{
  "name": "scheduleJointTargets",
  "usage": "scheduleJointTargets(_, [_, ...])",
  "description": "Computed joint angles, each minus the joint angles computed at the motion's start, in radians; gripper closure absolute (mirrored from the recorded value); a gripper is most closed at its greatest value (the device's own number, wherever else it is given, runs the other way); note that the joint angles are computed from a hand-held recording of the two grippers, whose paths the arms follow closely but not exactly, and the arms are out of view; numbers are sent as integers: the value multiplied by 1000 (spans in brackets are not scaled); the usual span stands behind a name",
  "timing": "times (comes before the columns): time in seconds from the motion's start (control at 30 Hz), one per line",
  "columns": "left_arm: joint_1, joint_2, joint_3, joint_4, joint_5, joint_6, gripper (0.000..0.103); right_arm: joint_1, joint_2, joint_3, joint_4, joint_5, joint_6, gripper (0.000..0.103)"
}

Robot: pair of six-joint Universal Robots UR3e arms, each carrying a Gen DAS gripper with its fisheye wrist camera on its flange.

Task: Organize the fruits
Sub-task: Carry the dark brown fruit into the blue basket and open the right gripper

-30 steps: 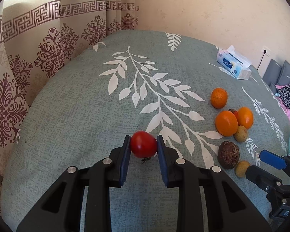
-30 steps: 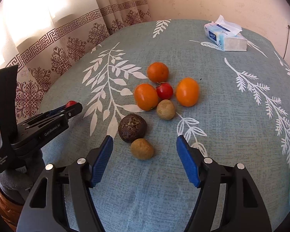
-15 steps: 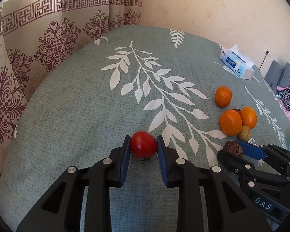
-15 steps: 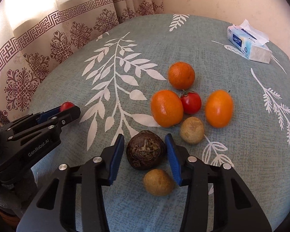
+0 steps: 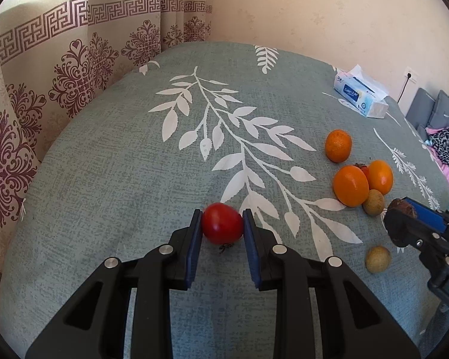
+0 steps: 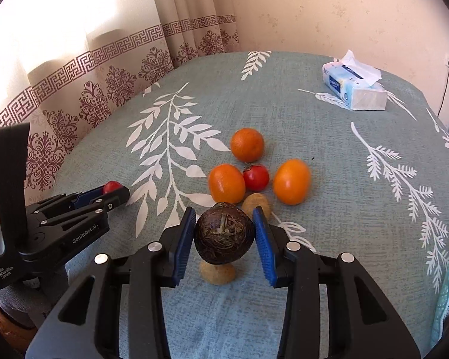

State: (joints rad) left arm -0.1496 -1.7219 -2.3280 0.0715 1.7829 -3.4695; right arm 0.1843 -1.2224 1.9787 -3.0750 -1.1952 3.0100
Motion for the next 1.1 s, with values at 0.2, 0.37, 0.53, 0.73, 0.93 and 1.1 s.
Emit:
scheduleJointTargets(0.2, [-26,-5,16,-8,6,-4,76,-116,-132,134,-31,40,-5,62])
scheduleJointTargets(0.37, [-65,-19,46,-22,14,-14,76,-217,-232,225,-17,91,-20,62])
scheduleJointTargets(0.53, [-108,-34,86,-44,23,-24,76,-315,-335,317,-2,113,-60,62])
scheduleJointTargets(0.73, [-167,-59,155,-79,44,-29,76,-498,-480,438,64,168,-132,62])
scheduleJointTargets(0.93, [-234,-102,253,-128,70,-29,76,-725,-601,519,194,256,-220,62])
scheduleJointTargets(1.1, [-289,-155,345,-175,84,-33,76,-857,-647,544,267,298,-270,62])
